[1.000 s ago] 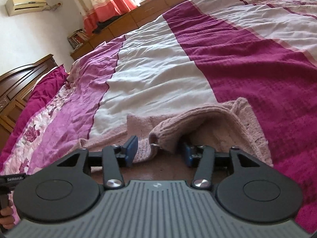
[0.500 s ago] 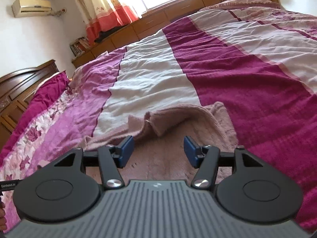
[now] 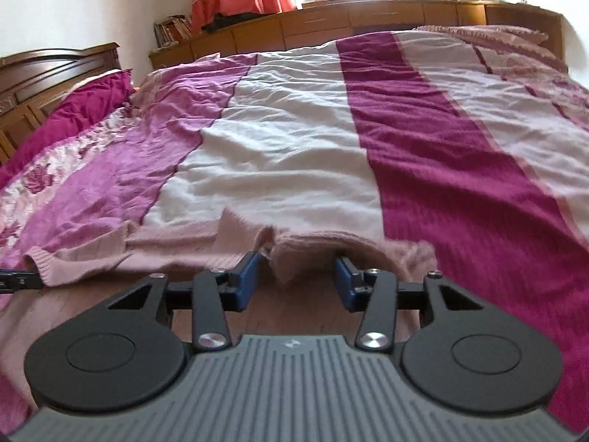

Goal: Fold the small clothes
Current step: 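Open both grippers and withdraw from the folded cardigan, then move the right gripper to the end of the folded cardigan bundle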

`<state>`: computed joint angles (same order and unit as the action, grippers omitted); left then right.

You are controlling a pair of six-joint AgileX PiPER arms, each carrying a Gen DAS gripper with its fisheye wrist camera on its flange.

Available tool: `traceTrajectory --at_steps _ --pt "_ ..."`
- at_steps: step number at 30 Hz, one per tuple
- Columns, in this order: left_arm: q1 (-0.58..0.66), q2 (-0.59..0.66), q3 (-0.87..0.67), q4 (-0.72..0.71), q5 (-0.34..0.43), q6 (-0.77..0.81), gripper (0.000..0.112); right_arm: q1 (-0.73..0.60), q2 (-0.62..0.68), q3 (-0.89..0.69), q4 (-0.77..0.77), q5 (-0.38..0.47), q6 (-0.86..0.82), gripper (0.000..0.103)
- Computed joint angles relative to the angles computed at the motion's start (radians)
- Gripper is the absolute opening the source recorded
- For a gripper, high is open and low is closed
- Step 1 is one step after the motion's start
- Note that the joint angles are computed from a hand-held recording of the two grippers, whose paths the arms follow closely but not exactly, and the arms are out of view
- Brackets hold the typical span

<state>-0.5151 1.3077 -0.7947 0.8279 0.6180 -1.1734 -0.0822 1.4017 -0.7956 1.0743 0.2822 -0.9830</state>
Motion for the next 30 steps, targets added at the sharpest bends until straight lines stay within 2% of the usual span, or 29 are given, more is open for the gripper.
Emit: traceTrajectory --at_steps 5,7,10,13,15,20,24,30 --pt "0.059 0.036 -0.046 -0.004 -0.013 -0.017 0.048 0.038 0.091 -0.090 -0.280 -0.085 0.297 0.053" --pt "0.060 0.028 -0.053 0.015 0.010 -0.037 0.049 0.026 0.095 -0.098 -0.272 -0.083 0.326 0.053" --pt "0.065 0.003 -0.051 -0.006 0.035 -0.010 0.049 -0.025 0.074 -0.085 -0.097 -0.019 0.196 0.055" --pt "0.061 -0.028 -0.044 -0.040 0.076 0.028 0.049 -0.064 0.028 -0.052 -0.068 0.038 0.182 0.056" --pt "0.045 -0.054 -0.036 -0.053 0.111 0.040 0.049 -0.090 -0.015 -0.020 -0.051 0.075 0.171 0.062" --pt "0.001 -0.132 -0.004 -0.102 0.180 0.060 0.049 -0.157 -0.149 0.067 -0.064 0.171 0.201 0.070" --pt "-0.067 -0.193 0.020 -0.113 0.247 0.033 0.065 -0.217 -0.252 0.124 -0.085 0.238 0.226 0.077" --pt "-0.220 -0.259 0.037 -0.105 0.393 -0.052 0.068 -0.352 -0.397 0.216 -0.074 0.338 0.208 0.090"
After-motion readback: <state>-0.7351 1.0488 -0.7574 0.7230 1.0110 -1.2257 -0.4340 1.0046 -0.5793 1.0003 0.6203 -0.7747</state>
